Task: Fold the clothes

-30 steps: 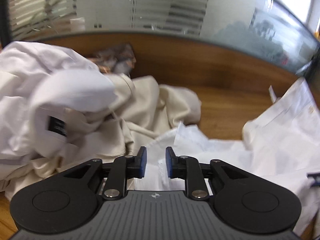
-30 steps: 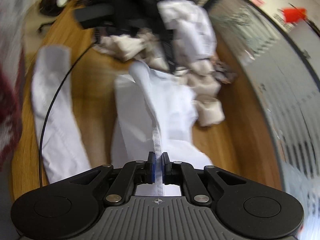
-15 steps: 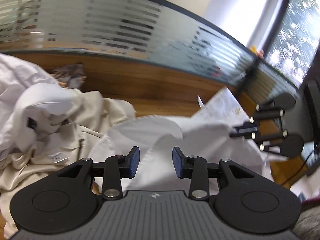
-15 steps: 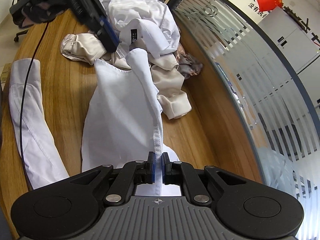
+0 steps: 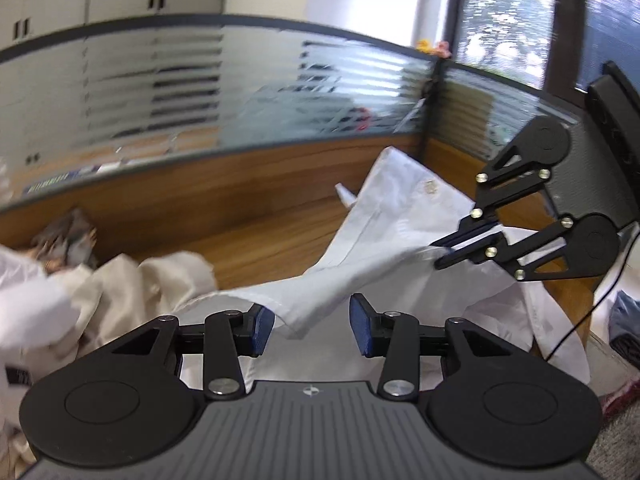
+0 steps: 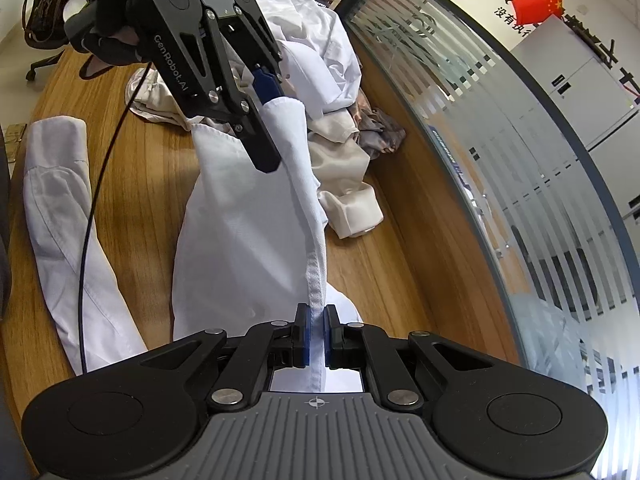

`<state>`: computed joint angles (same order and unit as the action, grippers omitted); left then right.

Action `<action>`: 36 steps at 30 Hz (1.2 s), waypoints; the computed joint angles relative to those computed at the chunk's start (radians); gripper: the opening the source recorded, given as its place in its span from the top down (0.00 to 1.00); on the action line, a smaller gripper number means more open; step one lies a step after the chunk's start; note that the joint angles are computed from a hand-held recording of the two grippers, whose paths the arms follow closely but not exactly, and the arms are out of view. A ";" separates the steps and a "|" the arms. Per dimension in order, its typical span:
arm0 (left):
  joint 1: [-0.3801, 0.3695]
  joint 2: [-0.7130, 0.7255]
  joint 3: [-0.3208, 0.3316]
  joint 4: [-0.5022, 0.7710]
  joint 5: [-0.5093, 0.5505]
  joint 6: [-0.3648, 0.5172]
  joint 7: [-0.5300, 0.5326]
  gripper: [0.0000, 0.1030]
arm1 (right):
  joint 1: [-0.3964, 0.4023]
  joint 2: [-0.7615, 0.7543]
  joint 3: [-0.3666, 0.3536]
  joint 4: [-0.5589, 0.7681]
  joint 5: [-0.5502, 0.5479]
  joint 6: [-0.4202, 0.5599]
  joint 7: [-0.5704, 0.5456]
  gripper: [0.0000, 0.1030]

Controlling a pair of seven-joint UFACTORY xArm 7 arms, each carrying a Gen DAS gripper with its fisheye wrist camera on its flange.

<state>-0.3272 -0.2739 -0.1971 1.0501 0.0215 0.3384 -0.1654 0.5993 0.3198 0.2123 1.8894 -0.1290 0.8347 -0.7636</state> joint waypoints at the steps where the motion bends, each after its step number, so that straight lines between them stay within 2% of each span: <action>1: -0.012 0.001 0.009 0.001 -0.009 -0.002 0.026 0.89 | 0.001 -0.003 -0.002 -0.003 -0.003 -0.002 0.006 0.92; 2: -0.023 -0.003 0.017 0.001 -0.023 0.000 0.048 0.93 | 0.001 -0.008 -0.002 -0.009 -0.004 -0.002 0.009 0.92; 4: -0.056 -0.020 0.046 -0.004 -0.084 0.013 0.102 0.93 | -0.001 -0.019 -0.001 -0.021 -0.002 0.000 0.012 0.92; 10: -0.144 -0.090 0.144 0.005 -0.365 0.141 0.227 0.96 | -0.014 -0.051 0.020 -0.049 0.041 0.018 -0.030 0.92; 15: -0.119 -0.154 0.135 -0.011 -0.459 0.191 0.180 0.97 | -0.020 -0.080 0.035 -0.093 0.086 0.016 -0.062 0.91; 17: -0.098 -0.172 0.116 -0.017 -0.447 0.197 0.145 0.97 | -0.019 -0.095 0.041 -0.132 0.097 -0.022 -0.069 0.88; 21: -0.072 -0.188 0.080 -0.027 -0.393 0.194 0.091 0.97 | -0.021 -0.104 0.057 -0.180 0.136 -0.093 -0.093 0.65; 24: -0.070 -0.194 0.070 -0.033 -0.371 0.190 0.058 0.97 | -0.010 -0.098 0.060 -0.195 0.131 -0.129 -0.095 0.64; 26: -0.062 -0.196 0.061 -0.033 -0.345 0.191 0.039 0.97 | -0.002 -0.092 0.058 -0.202 0.116 -0.163 -0.089 0.65; 28: -0.049 -0.198 0.048 -0.030 -0.302 0.200 0.024 0.97 | 0.001 -0.080 0.057 -0.180 0.116 -0.154 -0.078 0.78; 29: -0.043 -0.200 0.041 -0.028 -0.281 0.205 0.017 0.96 | 0.001 -0.074 0.058 -0.166 0.120 -0.139 -0.074 0.91; 30: -0.038 -0.204 0.035 -0.028 -0.257 0.207 0.017 0.93 | 0.001 -0.067 0.058 -0.145 0.126 -0.114 -0.072 0.96; 31: -0.034 -0.210 0.029 -0.028 -0.234 0.207 0.019 0.92 | 0.000 -0.061 0.059 -0.129 0.134 -0.091 -0.072 0.96; 35: -0.036 -0.224 0.019 -0.015 -0.154 0.218 0.080 0.53 | -0.009 -0.056 0.062 -0.089 0.173 -0.027 -0.087 0.96; 36: -0.037 -0.225 0.014 -0.011 -0.133 0.218 0.100 0.51 | -0.008 -0.054 0.061 -0.082 0.176 -0.017 -0.089 0.96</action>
<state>-0.3644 -0.4986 -0.1828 1.0392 -0.1116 0.5568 -0.0651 0.5911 0.2657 0.2732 1.8074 0.0467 0.8181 -0.8522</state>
